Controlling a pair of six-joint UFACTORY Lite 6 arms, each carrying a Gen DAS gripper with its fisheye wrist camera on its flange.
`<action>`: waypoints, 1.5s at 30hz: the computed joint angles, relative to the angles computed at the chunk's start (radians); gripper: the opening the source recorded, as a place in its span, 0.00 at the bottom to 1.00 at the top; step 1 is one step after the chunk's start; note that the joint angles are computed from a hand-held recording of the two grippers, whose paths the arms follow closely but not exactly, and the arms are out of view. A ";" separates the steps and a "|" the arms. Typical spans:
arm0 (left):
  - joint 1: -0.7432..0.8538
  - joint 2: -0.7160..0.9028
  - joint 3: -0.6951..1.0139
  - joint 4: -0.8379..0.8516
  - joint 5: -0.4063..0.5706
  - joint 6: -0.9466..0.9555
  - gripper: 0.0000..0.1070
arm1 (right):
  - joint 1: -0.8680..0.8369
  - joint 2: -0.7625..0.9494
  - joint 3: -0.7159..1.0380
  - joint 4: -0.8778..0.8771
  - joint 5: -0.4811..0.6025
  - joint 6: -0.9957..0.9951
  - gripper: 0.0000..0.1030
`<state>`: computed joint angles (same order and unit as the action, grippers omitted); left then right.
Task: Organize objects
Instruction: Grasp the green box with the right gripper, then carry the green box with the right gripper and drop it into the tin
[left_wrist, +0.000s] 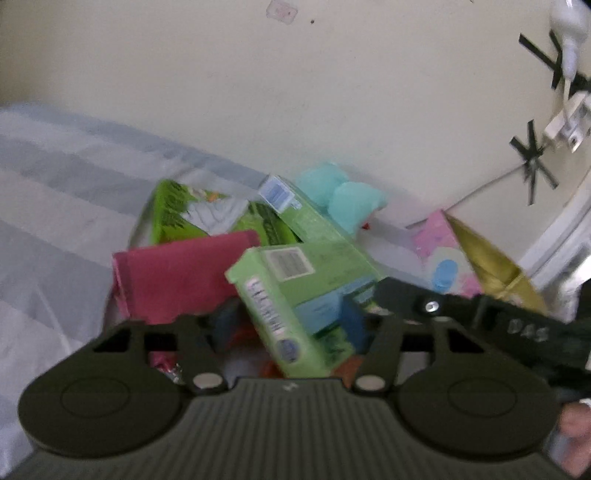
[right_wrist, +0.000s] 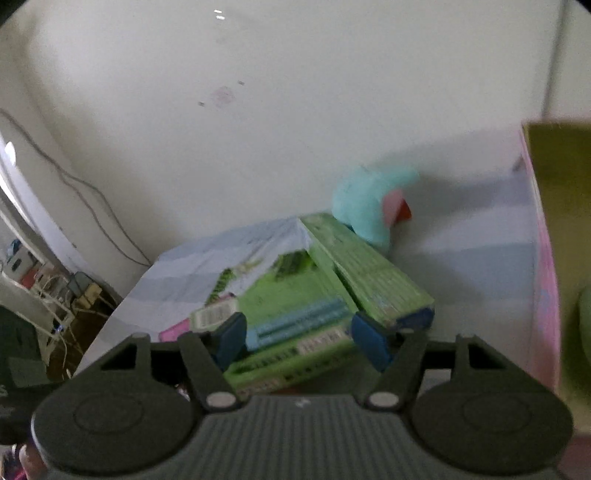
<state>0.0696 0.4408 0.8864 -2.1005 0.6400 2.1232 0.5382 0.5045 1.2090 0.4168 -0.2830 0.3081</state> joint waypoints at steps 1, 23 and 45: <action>0.032 0.018 0.017 0.068 0.029 -0.057 0.49 | -0.007 0.009 0.001 -0.038 -0.007 0.045 0.66; 0.209 -0.184 -0.189 0.287 0.165 -0.105 0.50 | 0.142 -0.100 -0.174 0.170 -0.193 -0.148 0.49; -0.816 0.037 0.294 -0.218 -0.299 0.046 0.54 | -0.117 -1.392 -1.214 0.798 -0.285 -0.711 0.54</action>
<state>-0.7462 0.4773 1.1804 -2.3181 0.3414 2.1692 0.4211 -0.8872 -0.0053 1.2144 -0.5677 -0.4029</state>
